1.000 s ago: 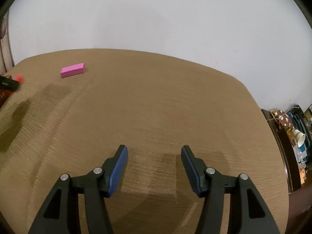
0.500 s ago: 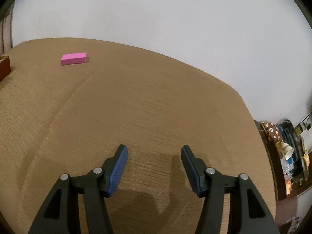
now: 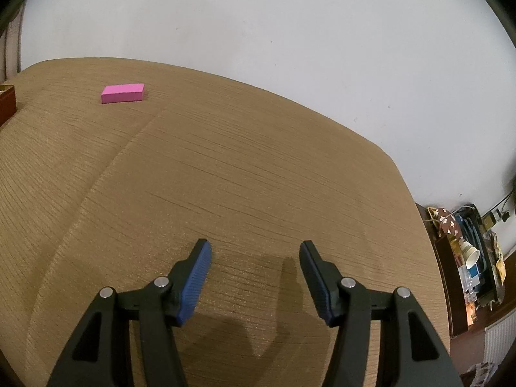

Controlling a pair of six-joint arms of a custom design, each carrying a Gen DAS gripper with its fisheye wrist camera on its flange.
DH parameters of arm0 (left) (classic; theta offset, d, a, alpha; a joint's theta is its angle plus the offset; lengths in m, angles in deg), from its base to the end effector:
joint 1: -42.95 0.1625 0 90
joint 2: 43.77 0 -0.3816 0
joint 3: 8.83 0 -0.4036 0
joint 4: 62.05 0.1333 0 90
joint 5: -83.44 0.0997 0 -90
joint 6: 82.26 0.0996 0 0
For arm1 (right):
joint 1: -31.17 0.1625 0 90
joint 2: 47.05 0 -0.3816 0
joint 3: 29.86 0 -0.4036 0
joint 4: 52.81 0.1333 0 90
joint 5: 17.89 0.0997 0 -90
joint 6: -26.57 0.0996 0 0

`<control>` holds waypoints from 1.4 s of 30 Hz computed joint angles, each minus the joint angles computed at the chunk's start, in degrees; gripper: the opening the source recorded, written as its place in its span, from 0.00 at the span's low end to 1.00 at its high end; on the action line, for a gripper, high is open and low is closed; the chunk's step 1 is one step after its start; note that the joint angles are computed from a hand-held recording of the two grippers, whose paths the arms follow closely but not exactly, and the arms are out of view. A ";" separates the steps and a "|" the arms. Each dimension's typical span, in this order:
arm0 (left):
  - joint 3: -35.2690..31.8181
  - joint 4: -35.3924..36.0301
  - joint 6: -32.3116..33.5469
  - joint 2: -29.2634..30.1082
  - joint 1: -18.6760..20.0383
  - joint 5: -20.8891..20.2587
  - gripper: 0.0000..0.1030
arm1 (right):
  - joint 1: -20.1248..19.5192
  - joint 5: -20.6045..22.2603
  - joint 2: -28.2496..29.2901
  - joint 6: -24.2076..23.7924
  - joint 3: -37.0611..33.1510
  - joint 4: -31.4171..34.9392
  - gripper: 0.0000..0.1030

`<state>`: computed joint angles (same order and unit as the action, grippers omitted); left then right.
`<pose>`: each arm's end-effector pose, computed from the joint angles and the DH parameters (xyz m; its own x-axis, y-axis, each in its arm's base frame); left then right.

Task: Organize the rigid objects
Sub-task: 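Carry the tape measure into the gold tin and open the left gripper, then grasp the pink eraser block with the right gripper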

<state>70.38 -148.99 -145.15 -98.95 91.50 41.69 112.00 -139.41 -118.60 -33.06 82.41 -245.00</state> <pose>-0.2714 -0.6209 0.2070 -0.6495 -0.2771 -0.7080 0.0245 0.9231 -0.3837 -0.0073 -0.5548 0.3082 -0.4541 -0.1089 0.8843 -0.6244 0.7468 -0.2288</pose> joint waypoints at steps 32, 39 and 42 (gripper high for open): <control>1.25 -24.55 17.01 12.44 -13.20 -4.63 0.60 | 0.36 0.02 -1.04 3.45 -2.15 8.19 0.57; 2.55 -29.63 18.61 17.37 -12.61 -5.17 0.60 | 5.12 3.84 -0.75 17.96 -11.00 32.06 0.57; 3.61 -31.57 18.37 17.58 -11.52 -7.47 0.60 | 7.77 5.37 3.46 21.16 -17.39 39.20 0.57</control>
